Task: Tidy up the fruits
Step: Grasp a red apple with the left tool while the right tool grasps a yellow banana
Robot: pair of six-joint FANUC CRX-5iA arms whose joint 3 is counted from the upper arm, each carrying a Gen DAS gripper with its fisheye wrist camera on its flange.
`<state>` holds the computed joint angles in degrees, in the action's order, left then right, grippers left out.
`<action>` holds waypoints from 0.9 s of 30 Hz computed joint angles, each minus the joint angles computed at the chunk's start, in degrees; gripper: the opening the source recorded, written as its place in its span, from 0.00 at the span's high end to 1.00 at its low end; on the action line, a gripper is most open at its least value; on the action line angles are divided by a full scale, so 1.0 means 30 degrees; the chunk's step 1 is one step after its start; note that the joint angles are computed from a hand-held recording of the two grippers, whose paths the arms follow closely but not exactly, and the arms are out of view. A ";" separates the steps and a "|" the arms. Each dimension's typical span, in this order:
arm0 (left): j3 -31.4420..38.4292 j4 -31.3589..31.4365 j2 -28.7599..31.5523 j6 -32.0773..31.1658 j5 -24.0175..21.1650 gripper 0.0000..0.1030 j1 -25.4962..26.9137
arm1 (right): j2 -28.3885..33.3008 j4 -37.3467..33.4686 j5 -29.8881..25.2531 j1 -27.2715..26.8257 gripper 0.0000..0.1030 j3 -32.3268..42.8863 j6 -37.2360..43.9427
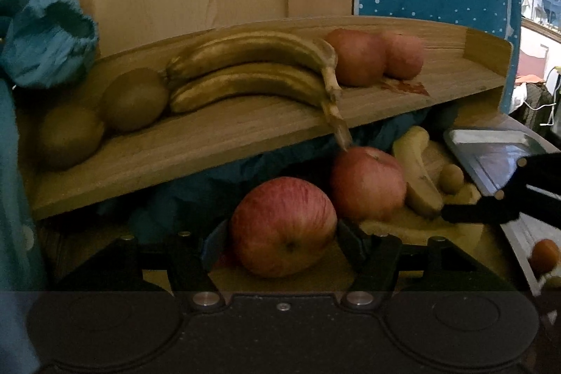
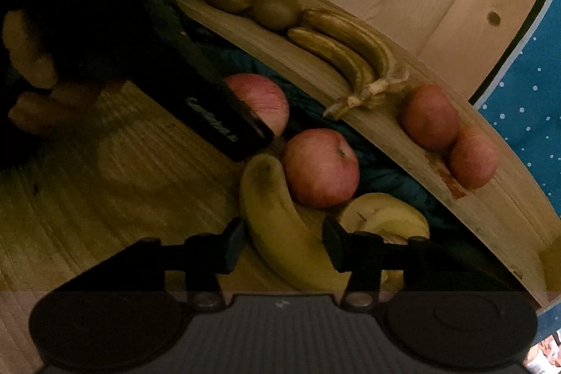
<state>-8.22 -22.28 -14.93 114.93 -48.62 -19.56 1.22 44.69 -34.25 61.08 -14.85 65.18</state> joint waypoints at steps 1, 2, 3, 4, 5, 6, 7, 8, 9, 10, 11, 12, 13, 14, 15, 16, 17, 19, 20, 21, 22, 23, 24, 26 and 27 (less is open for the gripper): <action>-0.0197 0.0168 -0.0216 -0.0137 0.0026 0.33 0.0037 | -0.0027 0.0212 -0.0128 0.0089 0.54 -0.0037 -0.0281; -0.0491 0.0512 -0.0527 -0.0445 0.0097 0.33 0.0160 | -0.0067 0.0372 -0.0252 0.0171 0.55 -0.0074 -0.0512; -0.0798 0.0925 -0.0851 -0.0798 0.0159 0.33 0.0320 | -0.0085 0.0509 -0.0419 0.0260 0.55 -0.0076 -0.0709; -0.1064 0.1266 -0.1126 -0.1080 0.0220 0.33 0.0467 | -0.0077 0.0588 -0.0631 0.0359 0.56 -0.0029 -0.0867; -0.1381 0.1643 -0.1474 -0.1403 0.0256 0.33 0.0636 | -0.0112 0.0598 -0.0807 0.0449 0.57 -0.0012 -0.0961; -0.1623 0.1851 -0.1768 -0.1588 0.0229 0.33 0.0726 | -0.0141 0.0561 -0.0965 0.0540 0.59 0.0032 -0.0983; -0.1859 0.2026 -0.2070 -0.1772 0.0195 0.33 0.0817 | -0.0158 0.0479 -0.1070 0.0596 0.62 0.0107 -0.0934; -0.2055 0.2143 -0.2346 -0.1880 0.0122 0.33 0.0886 | -0.0144 0.0035 -0.1183 0.0637 0.61 0.0324 -0.0500; -0.2197 0.2270 -0.2546 -0.1983 0.0070 0.33 0.0964 | -0.0059 -0.0489 -0.1341 0.0636 0.59 0.0621 -0.0003; -0.2331 0.2427 -0.2735 -0.2103 0.0024 0.33 0.1047 | 0.0068 -0.0907 -0.1542 0.0624 0.53 0.0896 0.0329; -0.2448 0.2617 -0.2898 -0.2246 -0.0030 0.33 0.1138 | 0.0279 -0.1373 -0.1757 0.0565 0.50 0.1236 0.0716; -0.2580 0.2810 -0.3071 -0.2423 -0.0052 0.33 0.1228 | 0.0437 -0.1585 -0.1740 0.0459 0.45 0.1399 0.0985; -0.2660 0.2958 -0.3142 -0.2566 -0.0020 0.33 0.1310 | 0.0548 -0.2067 -0.1599 0.0339 0.45 0.1600 0.1512; -0.2765 0.3084 -0.3246 -0.2683 0.0015 0.33 0.1379 | 0.0656 -0.2904 -0.1386 0.0180 0.42 0.1921 0.2244; -0.2841 0.3195 -0.3301 -0.2789 0.0076 0.33 0.1452 | 0.0844 -0.3896 -0.1469 0.0016 0.38 0.2432 0.2914; -0.2923 0.3287 -0.3367 -0.2850 0.0136 0.33 0.1511 | 0.0996 -0.4927 -0.1466 -0.0187 0.38 0.2909 0.3587; -0.2992 0.3376 -0.3419 -0.2903 0.0183 0.33 0.1562 | 0.1183 -0.6291 -0.1603 -0.0458 0.39 0.3552 0.4433; -0.3121 0.3581 -0.3515 -0.3048 0.0273 0.33 0.1687 | 0.1532 -0.8412 -0.1980 -0.0962 0.41 0.4633 0.5352; -0.3202 0.3710 -0.3585 -0.3134 0.0311 0.33 0.1757 | 0.1591 -0.8892 -0.2044 -0.1096 0.42 0.4839 0.5586; -0.3253 0.3801 -0.3641 -0.3181 0.0328 0.33 0.1795 | 0.1559 -0.8927 -0.2056 -0.1088 0.43 0.4821 0.5555; -0.3331 0.3882 -0.3731 -0.3217 0.0347 0.33 0.1824 | 0.1515 -0.8593 -0.2060 -0.0989 0.46 0.4690 0.5274; -0.3454 0.3986 -0.3866 -0.3294 0.0384 0.33 0.1860 | 0.1445 -0.8066 -0.2046 -0.0814 0.48 0.4478 0.4834; -0.3561 0.4040 -0.4023 -0.3323 0.0362 0.33 0.1876 | 0.1365 -0.7491 -0.2057 -0.0611 0.52 0.4262 0.4274; -0.3765 0.4149 -0.4325 -0.3348 0.0327 0.33 0.1905 | 0.1194 -0.6147 -0.2013 -0.0217 0.54 0.3732 0.2649; -0.3886 0.4193 -0.4518 -0.3364 0.0288 0.33 0.1923 | 0.1100 -0.5648 -0.1941 -0.0018 0.55 0.3478 0.2159</action>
<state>-19.87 -9.70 -28.48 104.84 -47.76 -13.79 4.52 27.75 -40.07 61.03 -4.42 71.66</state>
